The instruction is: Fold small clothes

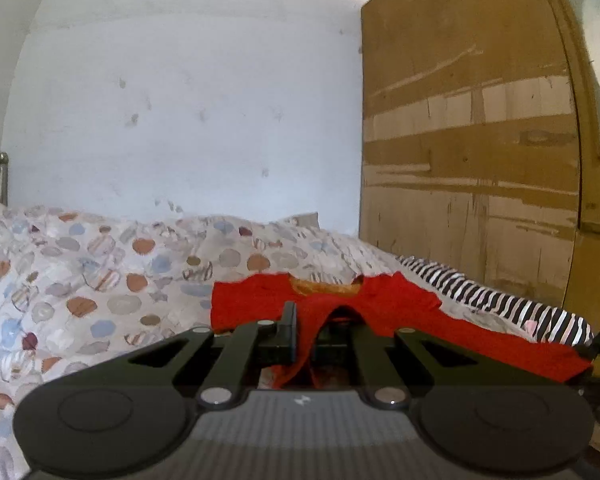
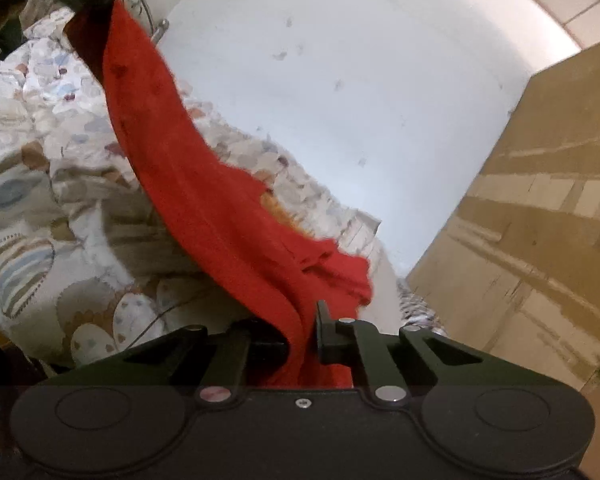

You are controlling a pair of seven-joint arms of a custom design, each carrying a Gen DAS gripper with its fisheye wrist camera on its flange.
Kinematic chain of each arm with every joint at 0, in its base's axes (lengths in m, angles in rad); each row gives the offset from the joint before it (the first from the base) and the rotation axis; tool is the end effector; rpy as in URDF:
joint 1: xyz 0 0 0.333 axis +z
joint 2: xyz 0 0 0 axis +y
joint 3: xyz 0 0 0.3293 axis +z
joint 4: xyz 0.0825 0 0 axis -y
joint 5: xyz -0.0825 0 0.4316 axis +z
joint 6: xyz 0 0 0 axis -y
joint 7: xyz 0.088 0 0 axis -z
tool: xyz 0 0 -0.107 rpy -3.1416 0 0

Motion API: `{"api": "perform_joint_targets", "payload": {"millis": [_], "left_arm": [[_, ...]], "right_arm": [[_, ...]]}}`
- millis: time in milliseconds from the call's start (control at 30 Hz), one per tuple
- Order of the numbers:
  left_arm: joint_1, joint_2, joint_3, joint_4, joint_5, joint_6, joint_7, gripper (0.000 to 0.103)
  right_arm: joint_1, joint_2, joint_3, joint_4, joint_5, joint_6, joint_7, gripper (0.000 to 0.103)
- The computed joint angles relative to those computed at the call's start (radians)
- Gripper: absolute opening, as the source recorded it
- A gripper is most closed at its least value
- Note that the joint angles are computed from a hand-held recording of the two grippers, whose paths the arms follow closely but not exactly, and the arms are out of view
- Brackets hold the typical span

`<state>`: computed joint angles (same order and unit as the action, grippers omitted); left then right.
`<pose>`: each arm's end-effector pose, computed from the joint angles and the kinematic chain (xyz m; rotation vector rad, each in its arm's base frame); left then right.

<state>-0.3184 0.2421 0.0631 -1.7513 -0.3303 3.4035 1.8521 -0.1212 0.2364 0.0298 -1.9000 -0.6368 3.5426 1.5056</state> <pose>0.6887 -0.1474 0.5962 -1.2469 1.4653 -1.2417 0.6767 0.0094 0.5217 -1.8779 0.8169 -1.3772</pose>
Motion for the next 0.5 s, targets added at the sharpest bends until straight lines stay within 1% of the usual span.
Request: {"api": "perform_joint_targets", "payload": {"millis": [67, 133, 200, 233, 300, 367, 433, 500], "left_arm": [[0.005, -0.037, -0.018, -0.055, 0.005, 0.057, 0.007, 0.005], [0.021, -0.085, -0.051, -0.115, 0.001, 0.104, 0.029, 0.005], [0.028, -0.149, -0.076, -0.181, -0.025, 0.118, 0.057, 0.005], [0.032, -0.18, -0.09, -0.213, -0.04, 0.119, 0.071, 0.005], [0.033, -0.253, -0.121, -0.284, -0.128, 0.129, 0.154, 0.005], [0.053, -0.329, -0.17, -0.352, -0.22, 0.138, 0.236, 0.005], [0.092, -0.399, -0.228, -0.401, -0.305, 0.123, 0.293, 0.005], [0.148, -0.458, -0.292, -0.434, -0.375, 0.087, 0.335, 0.005]], "right_arm": [[0.003, -0.018, -0.018, -0.014, 0.01, 0.04, -0.029, 0.009], [-0.014, -0.048, -0.022, -0.026, -0.028, 0.071, 0.002, 0.009], [-0.029, -0.08, -0.028, -0.027, -0.098, 0.088, 0.058, 0.009], [-0.039, -0.099, -0.032, -0.026, -0.157, 0.091, 0.107, 0.009], [-0.061, -0.146, -0.049, -0.028, -0.312, 0.109, 0.26, 0.009], [-0.062, -0.196, -0.08, -0.044, -0.42, 0.138, 0.369, 0.009], [-0.051, -0.245, -0.114, -0.076, -0.479, 0.168, 0.409, 0.009], [-0.038, -0.296, -0.144, -0.103, -0.555, 0.18, 0.469, 0.009]]}}
